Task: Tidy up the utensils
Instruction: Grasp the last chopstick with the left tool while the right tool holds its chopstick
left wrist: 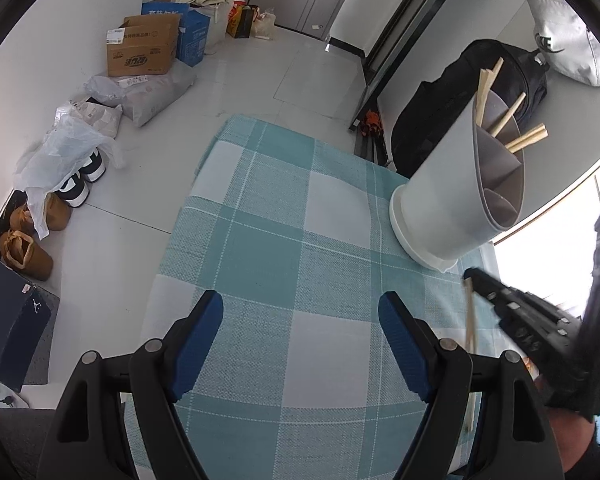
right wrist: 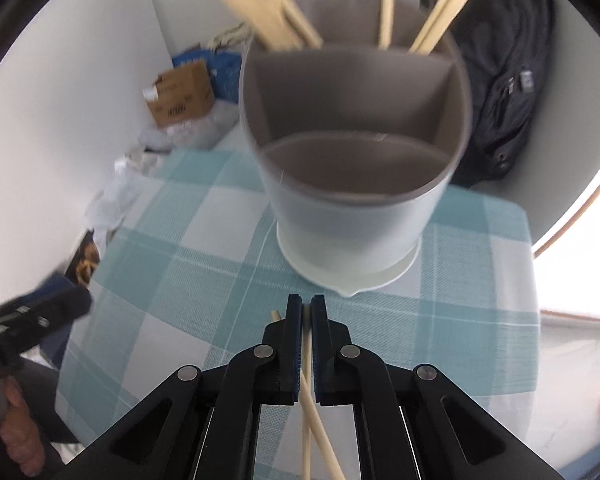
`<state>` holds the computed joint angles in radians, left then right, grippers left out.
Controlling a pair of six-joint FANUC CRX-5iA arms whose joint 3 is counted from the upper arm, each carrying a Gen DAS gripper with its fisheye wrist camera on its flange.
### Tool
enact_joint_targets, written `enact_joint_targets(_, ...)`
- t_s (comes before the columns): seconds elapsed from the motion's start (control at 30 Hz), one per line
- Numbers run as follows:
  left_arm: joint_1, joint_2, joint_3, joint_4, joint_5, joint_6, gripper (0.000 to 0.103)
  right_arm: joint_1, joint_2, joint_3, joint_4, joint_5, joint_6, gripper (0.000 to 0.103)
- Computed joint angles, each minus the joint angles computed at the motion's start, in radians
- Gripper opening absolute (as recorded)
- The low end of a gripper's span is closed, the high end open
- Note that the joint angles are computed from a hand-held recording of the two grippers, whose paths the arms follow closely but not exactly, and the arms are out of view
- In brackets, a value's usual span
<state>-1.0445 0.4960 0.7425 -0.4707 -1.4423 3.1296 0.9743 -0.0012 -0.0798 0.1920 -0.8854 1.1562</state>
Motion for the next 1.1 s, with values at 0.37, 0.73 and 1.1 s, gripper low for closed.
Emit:
enact_joint_targets(0.37,0.004,0.117,0.162,0.057,-0.059,-0.115,0.076,-0.199,0.028,0.101,-0.455,-0.008,0.082,0.004)
enact_joint_targets(0.73,0.036,0.017,-0.029,0.128,0.241,-0.045,0.076,-0.180,-0.047,0.009,-0.401,0.150,0.119,0.004)
enact_joint_targets(1.1,0.122,-0.016,-0.206,0.322,0.684,-0.096,0.076,-0.267,-0.047,0.033,-0.572,0.110,0.178,0.004)
